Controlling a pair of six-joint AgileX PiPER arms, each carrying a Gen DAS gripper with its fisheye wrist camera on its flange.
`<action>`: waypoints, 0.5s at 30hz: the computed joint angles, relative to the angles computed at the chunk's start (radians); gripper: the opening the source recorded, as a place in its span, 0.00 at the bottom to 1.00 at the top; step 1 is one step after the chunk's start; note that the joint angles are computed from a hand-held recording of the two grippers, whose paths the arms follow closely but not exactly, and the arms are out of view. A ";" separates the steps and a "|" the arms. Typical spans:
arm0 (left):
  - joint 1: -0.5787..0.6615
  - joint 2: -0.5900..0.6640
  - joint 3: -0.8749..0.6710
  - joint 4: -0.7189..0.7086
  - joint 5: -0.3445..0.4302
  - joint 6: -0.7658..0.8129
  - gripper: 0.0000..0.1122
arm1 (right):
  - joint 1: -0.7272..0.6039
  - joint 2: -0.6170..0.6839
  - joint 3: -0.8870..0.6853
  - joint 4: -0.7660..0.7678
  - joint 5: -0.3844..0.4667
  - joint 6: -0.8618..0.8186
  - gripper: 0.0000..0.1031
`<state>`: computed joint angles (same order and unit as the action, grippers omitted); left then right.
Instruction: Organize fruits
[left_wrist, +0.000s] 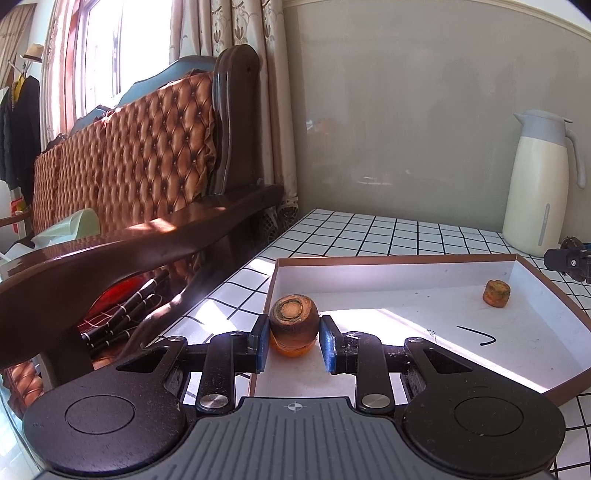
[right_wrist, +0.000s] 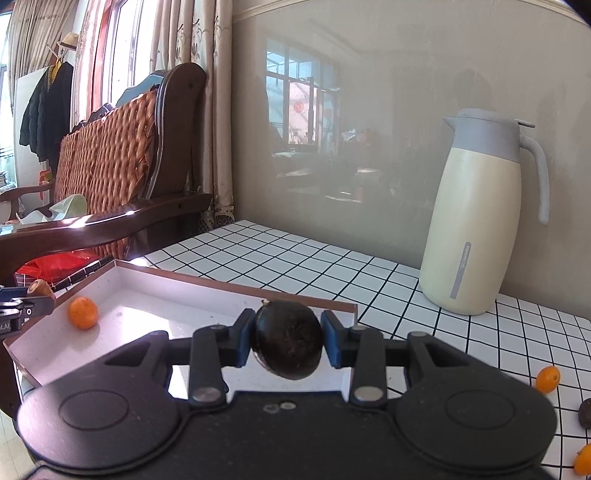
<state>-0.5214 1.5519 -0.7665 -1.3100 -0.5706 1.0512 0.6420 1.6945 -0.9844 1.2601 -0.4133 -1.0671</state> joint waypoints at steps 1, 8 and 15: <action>0.001 0.004 -0.003 -0.005 -0.002 0.004 0.26 | -0.005 0.001 0.003 -0.015 0.008 0.012 0.29; 0.010 0.036 -0.016 0.027 -0.028 -0.035 0.26 | -0.016 0.042 -0.070 0.206 0.017 -0.215 0.31; -0.029 0.018 0.044 0.079 -0.235 -0.174 0.92 | -0.005 0.047 0.006 -0.051 -0.161 0.036 0.94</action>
<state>-0.5509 1.5700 -0.7221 -1.2306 -0.8054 0.8769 0.6371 1.7419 -0.9786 1.2090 -0.5747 -1.0314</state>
